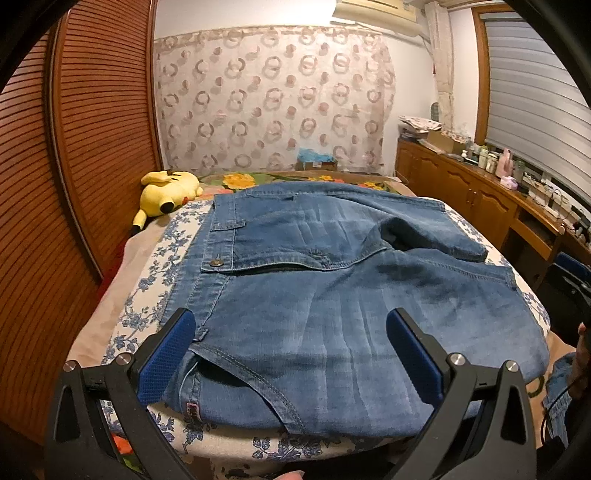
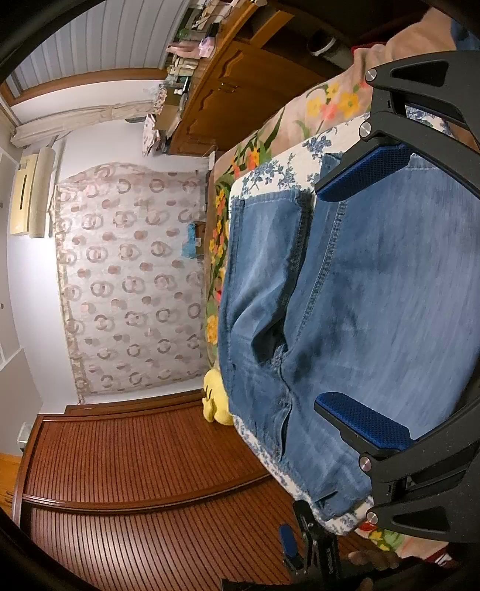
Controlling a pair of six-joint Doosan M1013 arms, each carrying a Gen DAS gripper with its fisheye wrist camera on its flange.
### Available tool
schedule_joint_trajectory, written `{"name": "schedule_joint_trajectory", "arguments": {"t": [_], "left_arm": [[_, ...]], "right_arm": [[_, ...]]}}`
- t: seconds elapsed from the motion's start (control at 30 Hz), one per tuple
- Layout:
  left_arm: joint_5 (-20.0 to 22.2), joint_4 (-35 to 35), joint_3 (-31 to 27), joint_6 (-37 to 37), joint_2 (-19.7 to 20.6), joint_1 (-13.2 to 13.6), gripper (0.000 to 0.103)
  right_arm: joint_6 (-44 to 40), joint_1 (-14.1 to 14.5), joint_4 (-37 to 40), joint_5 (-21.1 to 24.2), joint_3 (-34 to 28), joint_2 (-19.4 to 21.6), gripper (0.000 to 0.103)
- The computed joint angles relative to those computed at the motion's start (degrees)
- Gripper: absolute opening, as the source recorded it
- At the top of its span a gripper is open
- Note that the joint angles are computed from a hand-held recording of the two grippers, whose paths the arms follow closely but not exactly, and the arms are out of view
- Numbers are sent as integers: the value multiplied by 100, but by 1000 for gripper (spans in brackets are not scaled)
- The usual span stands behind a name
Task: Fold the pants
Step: 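Move left gripper to the jeans waistband while right gripper approaches the leg hem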
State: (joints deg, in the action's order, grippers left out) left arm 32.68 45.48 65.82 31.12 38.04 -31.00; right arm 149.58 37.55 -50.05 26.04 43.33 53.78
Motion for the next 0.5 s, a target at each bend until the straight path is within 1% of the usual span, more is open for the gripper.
{"name": "schedule_joint_trajectory", "arguments": {"t": [0.13,0.27,0.4,0.5], "left_arm": [[-10,-135,37,101,1,40,103],[188,-115,51,82,3,64,103],[560,-125,59,-49,21,144,103],[570,-57,183,-226,-17,220,103]], "right_arm": [[-171,10,98,55,-8,-1,103],[-531,7,342,149,-54,17,103],[-927,-15,619,242,-51,6,103],[-1277,-37,918,338,-35,-15,102]]}}
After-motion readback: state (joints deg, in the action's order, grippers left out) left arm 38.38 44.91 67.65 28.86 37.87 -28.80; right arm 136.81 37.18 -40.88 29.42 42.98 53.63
